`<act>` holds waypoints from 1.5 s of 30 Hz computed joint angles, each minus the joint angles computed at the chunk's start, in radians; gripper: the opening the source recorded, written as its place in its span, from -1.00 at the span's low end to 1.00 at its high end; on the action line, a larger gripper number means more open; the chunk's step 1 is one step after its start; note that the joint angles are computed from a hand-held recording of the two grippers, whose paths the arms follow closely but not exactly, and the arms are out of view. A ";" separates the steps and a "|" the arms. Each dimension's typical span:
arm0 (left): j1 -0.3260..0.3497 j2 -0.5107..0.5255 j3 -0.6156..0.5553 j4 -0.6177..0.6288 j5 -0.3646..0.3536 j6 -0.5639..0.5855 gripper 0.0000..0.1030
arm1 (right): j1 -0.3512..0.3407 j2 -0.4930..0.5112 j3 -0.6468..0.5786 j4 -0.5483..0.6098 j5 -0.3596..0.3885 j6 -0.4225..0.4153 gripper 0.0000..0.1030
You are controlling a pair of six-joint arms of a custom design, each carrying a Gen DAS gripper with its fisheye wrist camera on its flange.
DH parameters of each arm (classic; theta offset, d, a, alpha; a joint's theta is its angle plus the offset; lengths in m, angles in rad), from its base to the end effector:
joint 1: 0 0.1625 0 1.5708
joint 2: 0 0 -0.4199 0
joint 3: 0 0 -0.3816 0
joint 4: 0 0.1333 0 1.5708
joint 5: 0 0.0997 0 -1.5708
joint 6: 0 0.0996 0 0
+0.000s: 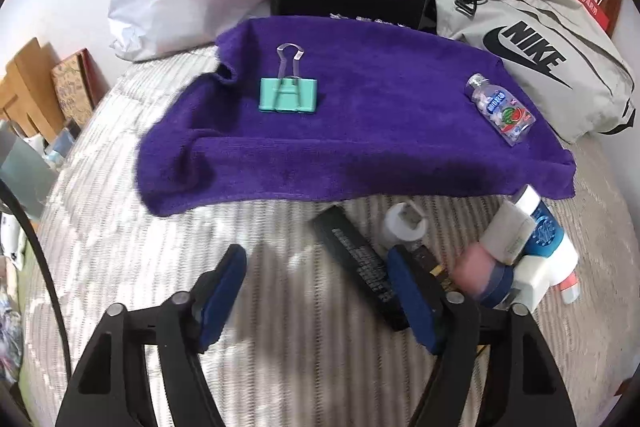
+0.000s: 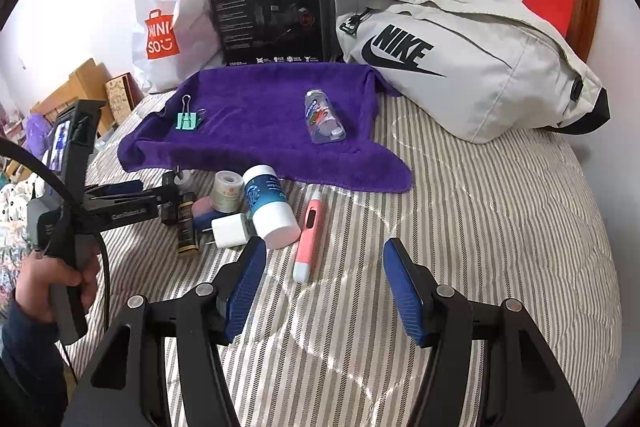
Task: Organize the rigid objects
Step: 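Grasp the black rectangular case with the left tool while the right grasps the pink pen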
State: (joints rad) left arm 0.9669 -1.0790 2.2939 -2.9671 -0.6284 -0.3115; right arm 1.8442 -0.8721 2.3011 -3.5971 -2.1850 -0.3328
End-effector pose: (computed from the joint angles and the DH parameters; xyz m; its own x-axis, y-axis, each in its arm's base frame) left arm -0.0737 -0.4835 0.1353 -0.7107 -0.0447 -0.7021 0.3580 0.8362 -0.4156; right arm 0.1952 -0.4149 0.0950 -0.7535 -0.1737 0.6341 -0.4967 0.7823 -0.3759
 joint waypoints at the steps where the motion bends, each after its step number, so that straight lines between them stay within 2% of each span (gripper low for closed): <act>1: -0.002 -0.012 0.007 0.014 0.017 -0.010 0.47 | -0.001 -0.002 0.003 -0.002 0.002 0.003 0.19; 3: -0.002 -0.031 0.011 0.059 0.040 -0.032 0.46 | -0.005 -0.004 0.009 -0.004 0.003 0.010 0.23; 5: 0.003 -0.043 0.016 0.053 0.036 -0.022 0.42 | -0.009 -0.005 0.014 -0.002 0.002 0.019 0.25; 11: 0.016 -0.015 -0.010 -0.012 -0.071 0.006 0.42 | -0.018 0.000 0.011 0.006 0.004 0.024 0.25; 13: 0.015 0.012 -0.033 0.021 -0.067 -0.003 0.45 | -0.019 0.005 0.005 0.016 -0.002 0.024 0.25; 15: 0.007 0.026 -0.024 -0.015 -0.053 0.014 0.47 | -0.019 0.010 0.002 0.023 -0.008 0.024 0.25; 23: 0.010 -0.027 0.002 0.050 -0.025 -0.006 0.52 | -0.018 0.025 0.002 0.031 -0.014 0.022 0.25; 26: 0.009 -0.004 -0.004 0.000 -0.031 0.032 0.45 | -0.020 0.033 -0.007 0.039 -0.013 0.022 0.25; 28: 0.015 0.013 -0.024 0.027 -0.047 0.031 0.30 | -0.022 0.038 -0.011 0.035 -0.005 0.018 0.25; 29: 0.007 0.028 -0.022 0.009 -0.019 0.038 0.21 | -0.026 0.041 -0.013 0.034 -0.002 0.018 0.25; 30: 0.005 0.032 -0.020 -0.005 -0.017 0.045 0.06 | -0.029 0.044 -0.018 0.039 -0.001 0.021 0.25; 31: 0.005 0.031 -0.021 -0.008 -0.024 0.041 0.04 | -0.035 0.045 -0.023 0.044 0.003 0.023 0.25; 34: 0.007 0.031 -0.025 -0.015 -0.027 0.050 -0.24 | -0.050 0.055 -0.038 0.043 0.006 0.020 0.25; 36: 0.007 0.026 -0.024 -0.010 -0.021 0.054 -0.59 | -0.067 0.063 -0.050 0.033 0.021 0.010 0.25; 39: 0.014 0.017 -0.024 -0.016 -0.039 0.061 -0.58 | -0.089 0.075 -0.078 0.058 0.025 0.012 0.24; 45: 0.009 0.022 -0.022 -0.013 -0.024 0.064 -0.58 | -0.112 0.110 -0.121 0.110 0.032 -0.007 0.11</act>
State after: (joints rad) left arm 0.9758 -1.0575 2.2719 -2.9806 -0.6527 -0.2477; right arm 1.7318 -0.7618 2.1802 -3.4870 -2.1531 -0.3403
